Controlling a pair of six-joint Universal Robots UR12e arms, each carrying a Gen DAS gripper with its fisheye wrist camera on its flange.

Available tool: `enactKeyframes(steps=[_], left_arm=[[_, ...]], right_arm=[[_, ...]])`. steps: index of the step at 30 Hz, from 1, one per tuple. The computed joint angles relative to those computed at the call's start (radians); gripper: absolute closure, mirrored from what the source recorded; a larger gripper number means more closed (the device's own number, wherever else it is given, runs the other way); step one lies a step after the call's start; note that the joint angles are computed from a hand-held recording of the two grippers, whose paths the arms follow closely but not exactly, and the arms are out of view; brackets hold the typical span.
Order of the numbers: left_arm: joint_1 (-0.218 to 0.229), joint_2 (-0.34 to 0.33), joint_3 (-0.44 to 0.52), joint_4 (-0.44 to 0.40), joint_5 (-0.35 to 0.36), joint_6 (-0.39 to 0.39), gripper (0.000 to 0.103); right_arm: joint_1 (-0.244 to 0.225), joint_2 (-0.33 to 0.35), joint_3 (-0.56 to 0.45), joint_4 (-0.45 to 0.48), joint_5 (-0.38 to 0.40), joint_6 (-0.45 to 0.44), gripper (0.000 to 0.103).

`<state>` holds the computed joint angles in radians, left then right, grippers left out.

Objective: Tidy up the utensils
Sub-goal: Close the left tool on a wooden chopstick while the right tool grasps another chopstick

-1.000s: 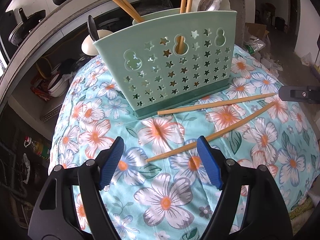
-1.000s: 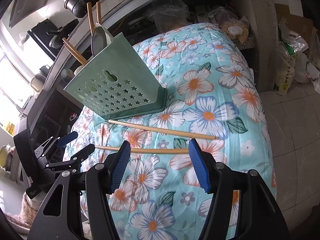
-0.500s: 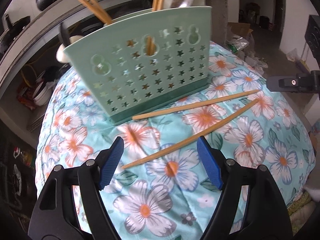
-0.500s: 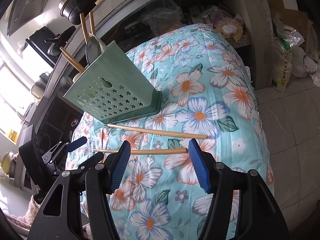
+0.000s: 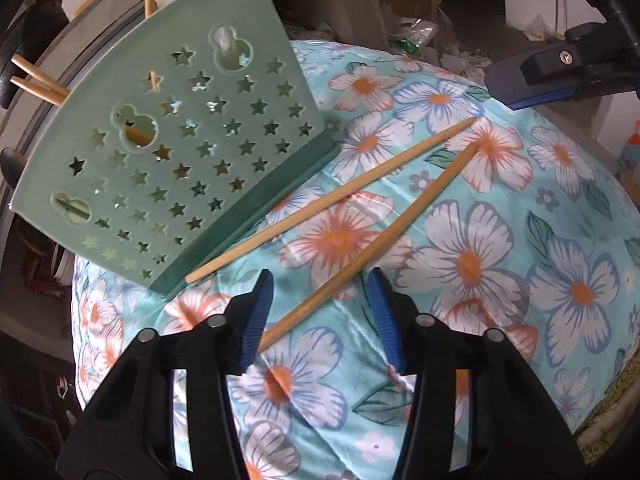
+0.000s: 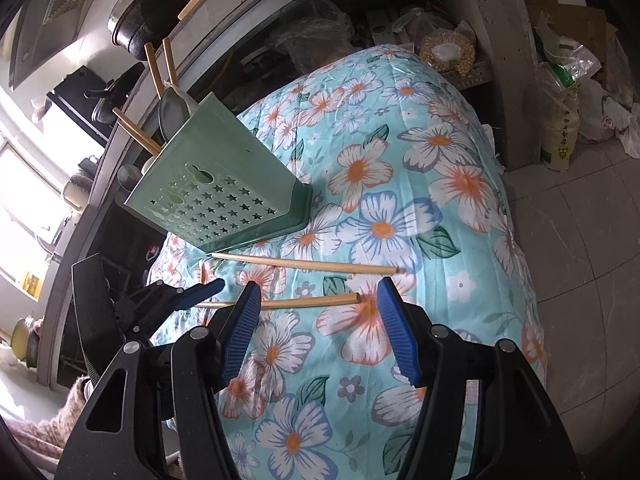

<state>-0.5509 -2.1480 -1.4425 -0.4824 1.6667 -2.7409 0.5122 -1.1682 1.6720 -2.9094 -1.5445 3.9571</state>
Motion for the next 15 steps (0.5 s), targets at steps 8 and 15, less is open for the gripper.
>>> enactKeyframes(steps=[8, 15], left_arm=[[0.002, -0.013, 0.029, -0.043, -0.045, 0.079, 0.084], [0.000, 0.004, 0.014, -0.069, -0.075, 0.132, 0.092]], right_arm=[[-0.004, -0.002, 0.004, -0.007, 0.005, 0.009, 0.044], [-0.005, -0.002, 0.004, -0.007, 0.006, 0.014, 0.044]])
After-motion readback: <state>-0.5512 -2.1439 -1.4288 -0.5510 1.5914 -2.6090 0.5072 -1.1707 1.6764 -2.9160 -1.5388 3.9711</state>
